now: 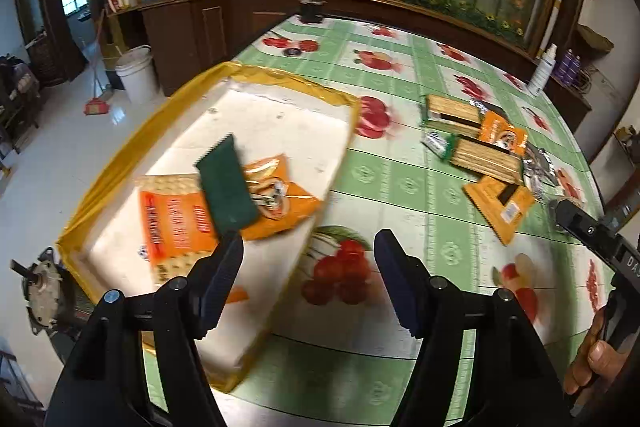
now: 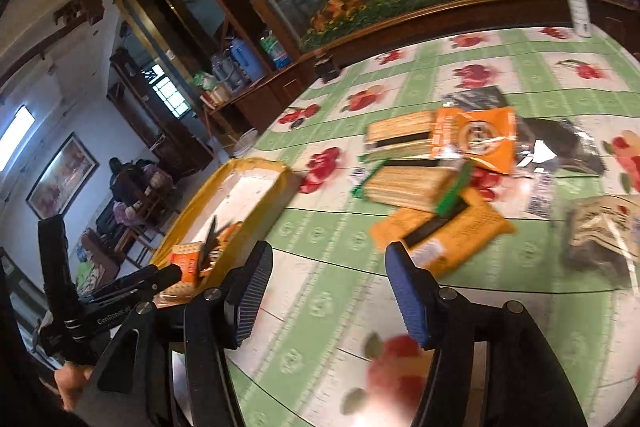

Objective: Organize snacks
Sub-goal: 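Grasp the yellow barcode biscuit bag with the left tool while the right tool grasps the clear brown-cake bag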

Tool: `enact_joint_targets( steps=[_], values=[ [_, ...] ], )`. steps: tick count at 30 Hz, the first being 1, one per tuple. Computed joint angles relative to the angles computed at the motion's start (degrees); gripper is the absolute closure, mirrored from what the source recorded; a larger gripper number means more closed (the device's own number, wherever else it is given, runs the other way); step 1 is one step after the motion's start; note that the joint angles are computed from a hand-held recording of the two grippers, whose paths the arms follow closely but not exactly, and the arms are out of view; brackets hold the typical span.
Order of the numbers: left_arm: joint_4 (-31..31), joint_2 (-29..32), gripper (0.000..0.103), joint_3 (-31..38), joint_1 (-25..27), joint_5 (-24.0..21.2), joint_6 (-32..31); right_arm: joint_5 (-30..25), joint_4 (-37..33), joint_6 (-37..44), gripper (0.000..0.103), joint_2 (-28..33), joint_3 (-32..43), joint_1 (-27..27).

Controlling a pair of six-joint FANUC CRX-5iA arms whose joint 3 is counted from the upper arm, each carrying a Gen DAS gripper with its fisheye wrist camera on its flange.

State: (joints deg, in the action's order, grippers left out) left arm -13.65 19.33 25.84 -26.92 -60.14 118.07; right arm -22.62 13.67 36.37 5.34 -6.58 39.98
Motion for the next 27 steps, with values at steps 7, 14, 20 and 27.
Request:
enact_joint_targets(
  steps=[7,14,20,27],
  values=[
    [2.3,8.6,0.035,11.5,-4.2,-3.1,-4.7,0.1,7.7,-12.1,0.040,-8.6,-11.8,-4.5],
    [3.2,16.7,0.036,21.5,-6.8,-5.2,-12.4,0.0,9.7,-14.3,0.035,-11.6,-15.9,-6.9],
    [8.1,21.0,0.036,26.6,-6.7,-5.8,-25.3,-5.5,6.8,-3.5,0.032,-9.4,-11.7,-7.4],
    [12.4,26.9,0.036,34.8,-5.8,-9.5,-33.8,-9.8,-2.7,19.3,0.027,-5.5,-3.0,-9.5]
  ],
)
